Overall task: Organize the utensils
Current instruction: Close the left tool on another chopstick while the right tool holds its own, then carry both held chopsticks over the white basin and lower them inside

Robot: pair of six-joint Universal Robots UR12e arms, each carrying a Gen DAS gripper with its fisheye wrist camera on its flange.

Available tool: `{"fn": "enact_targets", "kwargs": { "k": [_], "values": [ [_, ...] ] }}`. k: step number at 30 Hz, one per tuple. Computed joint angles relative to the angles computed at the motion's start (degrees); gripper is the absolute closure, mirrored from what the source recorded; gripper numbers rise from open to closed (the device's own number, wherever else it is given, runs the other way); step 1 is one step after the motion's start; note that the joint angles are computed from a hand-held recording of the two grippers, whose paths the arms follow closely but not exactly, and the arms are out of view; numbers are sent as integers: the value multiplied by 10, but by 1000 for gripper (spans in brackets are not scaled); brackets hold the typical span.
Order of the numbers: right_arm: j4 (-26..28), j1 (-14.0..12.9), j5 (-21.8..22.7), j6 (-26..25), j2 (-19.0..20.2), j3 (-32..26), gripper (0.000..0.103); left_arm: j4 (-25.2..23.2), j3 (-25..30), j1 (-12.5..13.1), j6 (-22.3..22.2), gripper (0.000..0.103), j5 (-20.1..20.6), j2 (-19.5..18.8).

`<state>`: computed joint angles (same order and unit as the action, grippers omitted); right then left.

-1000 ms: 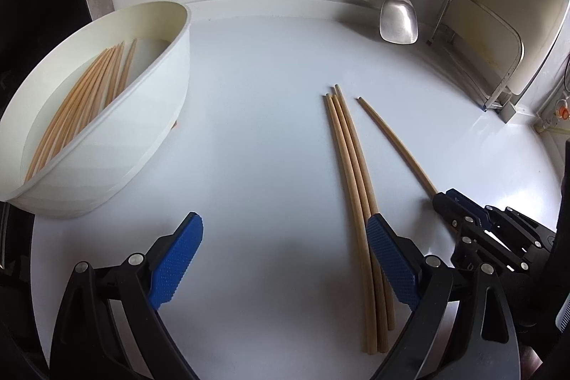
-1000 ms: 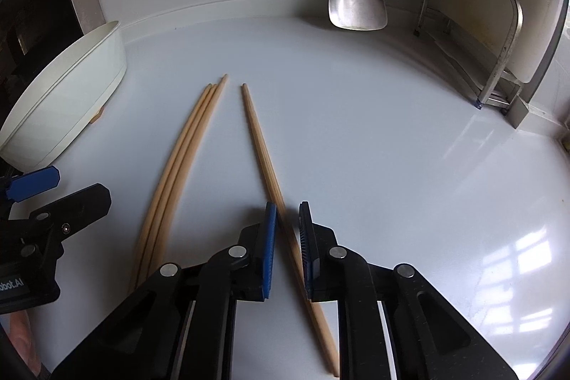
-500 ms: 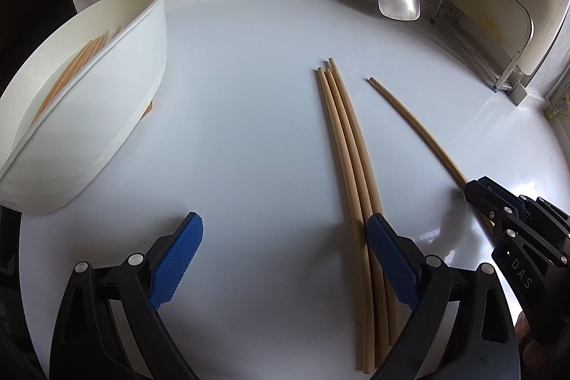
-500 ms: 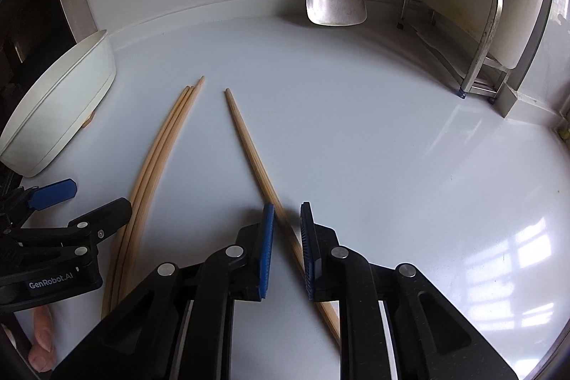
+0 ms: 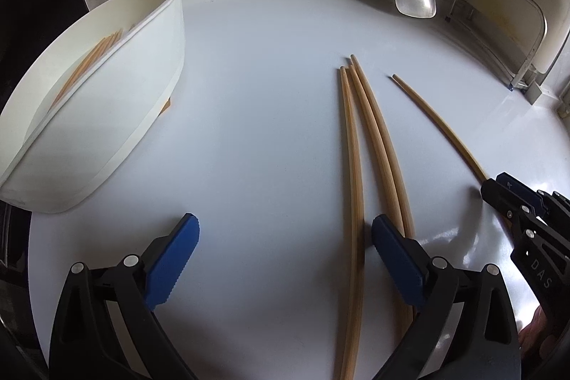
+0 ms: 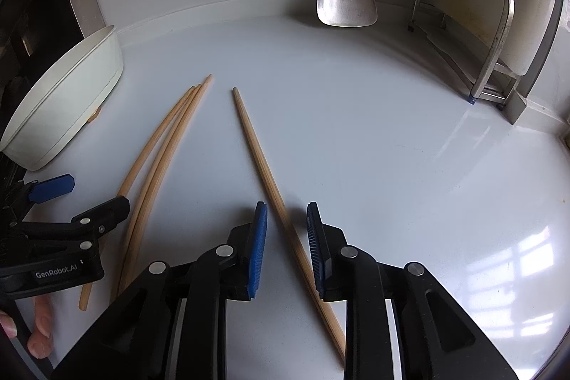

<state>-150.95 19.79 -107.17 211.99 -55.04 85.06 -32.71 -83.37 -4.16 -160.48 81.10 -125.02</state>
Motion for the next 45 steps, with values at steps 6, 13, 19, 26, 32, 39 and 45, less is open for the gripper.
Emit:
{"fn": "enact_targets", "kwargs": {
  "k": [6,13,19,26,32,39,45],
  "values": [
    [-1,1,-6,-22,3,-3,81,-6,10,-2,-1,12,1,-5],
    [-10,3,5,-48,1,2,85,12,-3,-4,16,53,-18,4],
    [-10,0,24,-38,-5,9,97,-1,-12,-8,41,96,-25,14],
    [-14,-8,61,5,-14,12,97,-45,-2,-2,47,96,-34,24],
    [-19,-8,77,18,-20,-6,97,-61,8,16,43,96,-64,45],
    [-9,5,77,-23,5,-87,97,-42,45,49,-7,96,-65,48],
    [13,16,98,-28,60,-197,97,-68,105,81,-25,96,-46,20]
  ]
}}
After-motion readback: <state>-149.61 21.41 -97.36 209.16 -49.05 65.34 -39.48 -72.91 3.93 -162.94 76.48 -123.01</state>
